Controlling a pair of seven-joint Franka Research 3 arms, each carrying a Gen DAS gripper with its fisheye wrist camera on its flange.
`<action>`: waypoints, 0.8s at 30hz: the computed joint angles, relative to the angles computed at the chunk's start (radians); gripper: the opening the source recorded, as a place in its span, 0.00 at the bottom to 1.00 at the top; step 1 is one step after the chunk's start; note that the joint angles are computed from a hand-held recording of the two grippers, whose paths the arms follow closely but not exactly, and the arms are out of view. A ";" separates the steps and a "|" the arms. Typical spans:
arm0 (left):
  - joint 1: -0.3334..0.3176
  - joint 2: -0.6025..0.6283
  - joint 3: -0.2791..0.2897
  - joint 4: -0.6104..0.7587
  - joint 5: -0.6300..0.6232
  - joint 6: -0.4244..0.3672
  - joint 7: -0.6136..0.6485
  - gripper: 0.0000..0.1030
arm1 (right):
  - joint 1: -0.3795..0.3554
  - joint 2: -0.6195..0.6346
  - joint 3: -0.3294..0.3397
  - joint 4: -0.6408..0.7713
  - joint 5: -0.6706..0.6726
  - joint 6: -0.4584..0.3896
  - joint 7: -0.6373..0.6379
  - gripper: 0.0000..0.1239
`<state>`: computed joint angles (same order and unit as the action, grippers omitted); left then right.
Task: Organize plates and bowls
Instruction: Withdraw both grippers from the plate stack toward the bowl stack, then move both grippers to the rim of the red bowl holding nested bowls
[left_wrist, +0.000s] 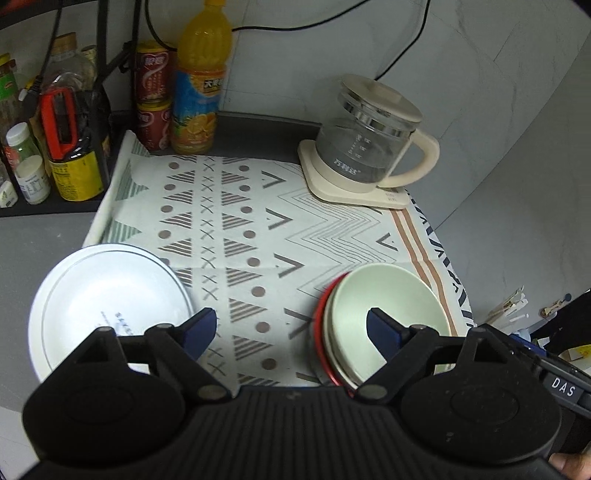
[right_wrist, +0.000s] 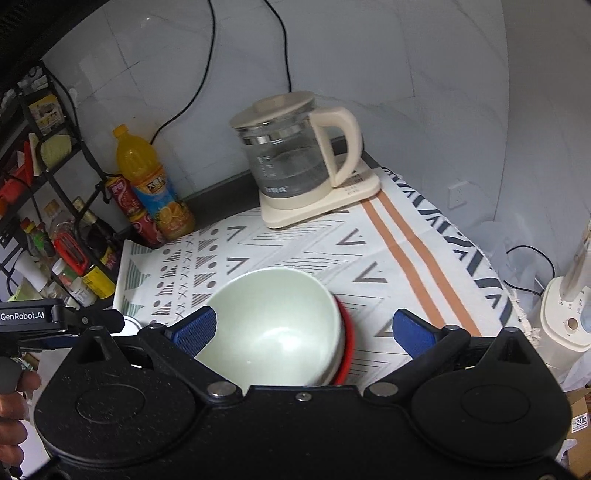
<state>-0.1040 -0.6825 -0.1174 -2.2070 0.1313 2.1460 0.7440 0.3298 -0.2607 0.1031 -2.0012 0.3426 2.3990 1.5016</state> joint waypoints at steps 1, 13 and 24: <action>0.001 0.011 -0.007 0.008 0.000 -0.003 -0.008 0.84 | -0.001 0.000 -0.006 -0.001 0.006 -0.005 -0.007 0.83; -0.024 0.095 -0.039 0.019 0.005 0.019 -0.080 0.84 | -0.022 0.035 -0.035 -0.002 0.073 -0.113 -0.066 0.81; -0.032 0.165 -0.025 0.000 -0.021 0.043 -0.096 0.81 | -0.031 0.130 -0.030 0.057 0.088 -0.175 -0.049 0.65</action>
